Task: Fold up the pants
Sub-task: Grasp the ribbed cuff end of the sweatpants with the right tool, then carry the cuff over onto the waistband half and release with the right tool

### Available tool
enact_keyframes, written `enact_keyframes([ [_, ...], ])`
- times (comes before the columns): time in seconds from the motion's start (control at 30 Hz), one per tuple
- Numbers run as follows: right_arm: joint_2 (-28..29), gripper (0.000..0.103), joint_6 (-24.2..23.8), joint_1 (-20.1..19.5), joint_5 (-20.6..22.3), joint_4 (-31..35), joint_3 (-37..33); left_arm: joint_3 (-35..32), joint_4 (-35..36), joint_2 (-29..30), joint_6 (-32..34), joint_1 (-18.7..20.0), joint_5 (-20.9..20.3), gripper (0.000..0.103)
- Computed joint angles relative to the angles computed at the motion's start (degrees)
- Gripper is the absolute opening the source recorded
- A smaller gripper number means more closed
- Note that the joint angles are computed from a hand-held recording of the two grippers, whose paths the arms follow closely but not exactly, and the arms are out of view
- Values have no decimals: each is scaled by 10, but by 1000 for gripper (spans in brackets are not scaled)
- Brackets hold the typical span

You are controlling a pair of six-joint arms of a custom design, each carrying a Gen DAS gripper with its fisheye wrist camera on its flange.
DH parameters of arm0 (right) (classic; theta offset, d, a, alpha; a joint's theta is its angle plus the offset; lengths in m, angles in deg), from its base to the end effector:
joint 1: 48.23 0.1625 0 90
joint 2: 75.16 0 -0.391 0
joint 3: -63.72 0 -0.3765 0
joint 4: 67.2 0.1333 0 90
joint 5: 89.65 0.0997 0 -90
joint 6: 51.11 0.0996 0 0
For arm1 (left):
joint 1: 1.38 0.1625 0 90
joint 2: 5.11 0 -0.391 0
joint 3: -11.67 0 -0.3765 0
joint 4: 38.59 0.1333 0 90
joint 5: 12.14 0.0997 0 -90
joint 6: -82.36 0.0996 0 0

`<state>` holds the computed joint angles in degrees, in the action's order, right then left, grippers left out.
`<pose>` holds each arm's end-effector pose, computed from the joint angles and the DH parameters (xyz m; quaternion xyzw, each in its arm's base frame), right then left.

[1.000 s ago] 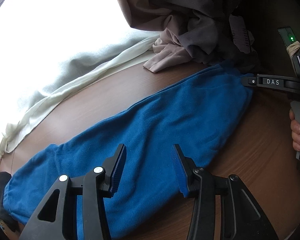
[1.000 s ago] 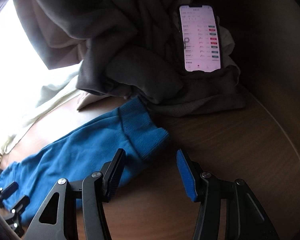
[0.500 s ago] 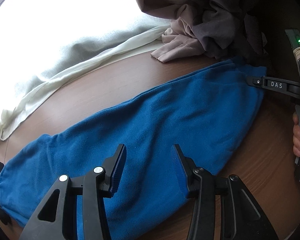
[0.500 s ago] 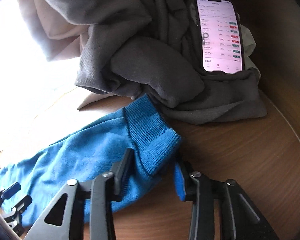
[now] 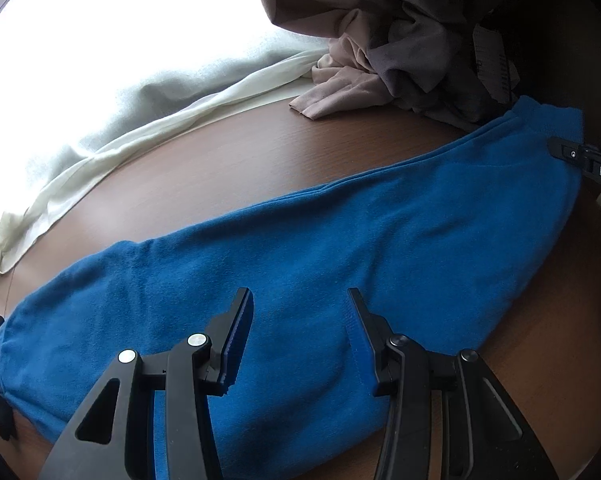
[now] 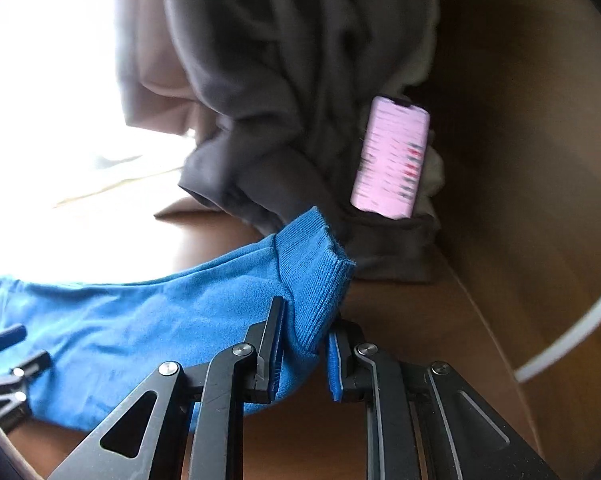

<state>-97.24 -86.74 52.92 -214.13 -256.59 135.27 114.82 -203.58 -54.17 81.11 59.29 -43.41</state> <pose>0.2174 -0.7053 0.0467 0.2290 -0.8444 0.3369 0.3480 -0.0979 -0.6202 0.1402 0.1216 0.8530 -0.2796 0.4235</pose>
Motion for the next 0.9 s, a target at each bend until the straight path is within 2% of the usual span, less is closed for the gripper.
enact_keyframes([
  [0.17, -8, 19, 20, -10, -55, -8, 9, 7, 14, 1, -8, -6, -7, 46],
  [0.27, -22, 19, 17, -18, -80, -26, 30, 6, 36, 1, -26, -3, -25, 48],
  [0.47, -33, 19, 25, -25, -97, -32, 42, 1, 29, 9, -25, -2, -30, 56],
  [0.53, -40, 19, 21, -23, -87, -45, 52, 1, 43, 4, -38, -3, -31, 56],
  [0.6, -48, 19, 1, -18, -72, -64, 65, 13, 22, -4, -37, -12, -18, 56],
  [0.73, -70, 19, -31, 2, -35, -78, 86, 49, -26, -24, -31, -35, 38, 58],
  [0.9, -84, 19, -82, 38, 17, -84, 105, 90, -6, -75, -92, -46, 86, 62],
])
